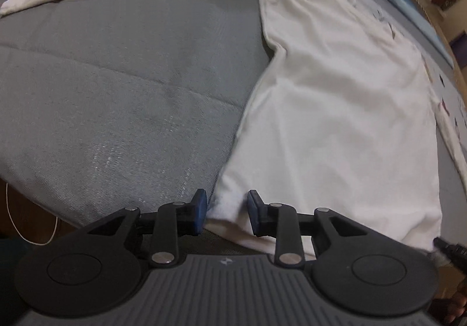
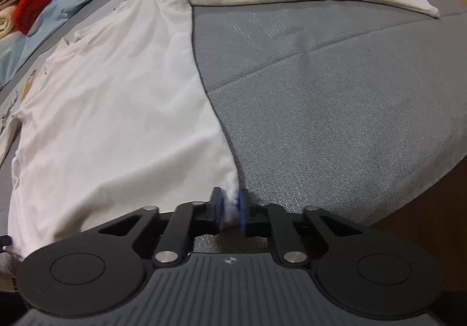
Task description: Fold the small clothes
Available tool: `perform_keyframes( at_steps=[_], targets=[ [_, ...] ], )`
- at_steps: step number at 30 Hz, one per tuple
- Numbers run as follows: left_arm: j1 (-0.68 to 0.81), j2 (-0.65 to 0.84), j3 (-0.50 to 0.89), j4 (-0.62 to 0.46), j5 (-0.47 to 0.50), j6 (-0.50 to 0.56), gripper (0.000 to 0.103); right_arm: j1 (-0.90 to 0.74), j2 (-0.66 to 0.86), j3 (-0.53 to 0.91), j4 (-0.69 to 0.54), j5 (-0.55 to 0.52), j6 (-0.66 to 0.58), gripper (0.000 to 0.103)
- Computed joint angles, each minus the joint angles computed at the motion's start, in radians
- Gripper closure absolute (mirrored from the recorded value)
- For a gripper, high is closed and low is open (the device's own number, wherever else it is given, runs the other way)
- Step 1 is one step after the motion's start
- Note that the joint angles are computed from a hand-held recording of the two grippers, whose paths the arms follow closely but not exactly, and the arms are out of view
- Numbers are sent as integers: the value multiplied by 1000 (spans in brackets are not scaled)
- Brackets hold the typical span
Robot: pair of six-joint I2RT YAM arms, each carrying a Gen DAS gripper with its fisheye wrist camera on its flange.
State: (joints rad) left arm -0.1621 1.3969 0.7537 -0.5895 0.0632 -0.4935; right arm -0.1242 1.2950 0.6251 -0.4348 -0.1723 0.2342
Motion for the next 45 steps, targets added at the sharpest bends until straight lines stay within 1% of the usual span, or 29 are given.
perform_keyframes(
  at_steps=[1, 2, 5, 7, 9, 10, 12, 13, 15, 19, 22, 23, 25, 27, 28, 29, 30, 31, 32, 33, 34, 36, 37, 40, 42, 43, 45],
  targets=[
    [-6, -8, -2, -2, -4, 10, 79, -8, -26, -3, 6, 3, 10, 96],
    [-5, -23, -8, -1, -4, 18, 96, -20, -67, -11, 19, 9, 31, 97],
    [6, -126, -48, 12, -9, 24, 97, -77, -192, -25, 44, -43, 82, 97],
    [13, -191, -56, -8, -12, 29, 97, -73, -227, -11, 15, -34, 67, 97],
    [13, -247, -57, -43, -26, 22, 97, -64, -186, 21, -56, -25, 41, 97],
    [0, -254, -46, -79, -49, 17, 97, -61, -141, 34, -96, -16, 32, 97],
    [-58, -200, -20, -158, -119, -1, 97, -73, -59, 44, -128, -2, 32, 97],
    [-84, -159, -14, -174, -141, -4, 97, -68, -33, 44, -123, 19, 41, 97],
    [-105, -103, -12, -168, -144, -3, 97, -37, -14, 48, -116, 73, 46, 97],
    [-96, -184, -32, -137, -131, -15, 97, -1, -45, 63, -140, 155, 24, 98],
    [-123, -121, -19, -153, -134, 9, 97, 2, -2, 65, -155, 183, 22, 98],
    [-120, -97, -8, -160, -134, 29, 95, 14, 6, 72, -161, 194, 26, 97],
    [-135, -105, -3, -167, -156, 26, 93, 24, -39, 56, -131, 211, 48, 96],
    [-140, -165, -15, -151, -181, 13, 88, 37, -117, 34, -87, 266, 75, 95],
    [-141, -204, -24, -134, -191, 11, 83, 28, -146, 26, -67, 258, 74, 94],
    [-139, -223, -32, -111, -189, 15, 81, 15, -164, 22, -50, 232, 67, 93],
    [-140, -232, -37, -94, -180, 20, 81, 7, -170, 21, -37, 193, 53, 89],
    [-146, -230, -40, -83, -168, 27, 81, 4, -160, 24, -35, 159, 34, 87],
    [-155, -209, -36, -75, -160, 33, 81, 9, -140, 29, -41, 126, 21, 82],
    [-167, -178, -34, -64, -150, 36, 81, 13, -102, 38, -60, 84, 6, 79],
    [-172, -143, -30, -64, -131, 43, 81, 23, -56, 51, -84, 66, -1, 79],
    [-183, -44, -3, -118, -111, 54, 80, 55, 23, 76, -144, 102, -9, 79],
    [-201, -8, 11, -140, -121, 48, 80, 67, 30, 70, -140, 127, -12, 79],
    [-233, -46, 3, -119, -156, 47, 80, 57, 0, 78, -126, 111, -11, 78],
    [-226, -86, -12, -103, -146, 42, 76, 43, 21, 82, -132, 110, -12, 73],
    [-230, -77, -11, -112, -147, 27, 75, 34, 40, 80, -136, 102, -6, 73],
    [-228, -36, -1, -130, -145, 19, 75, 42, 39, 81, -126, 107, 2, 73]
  ],
)
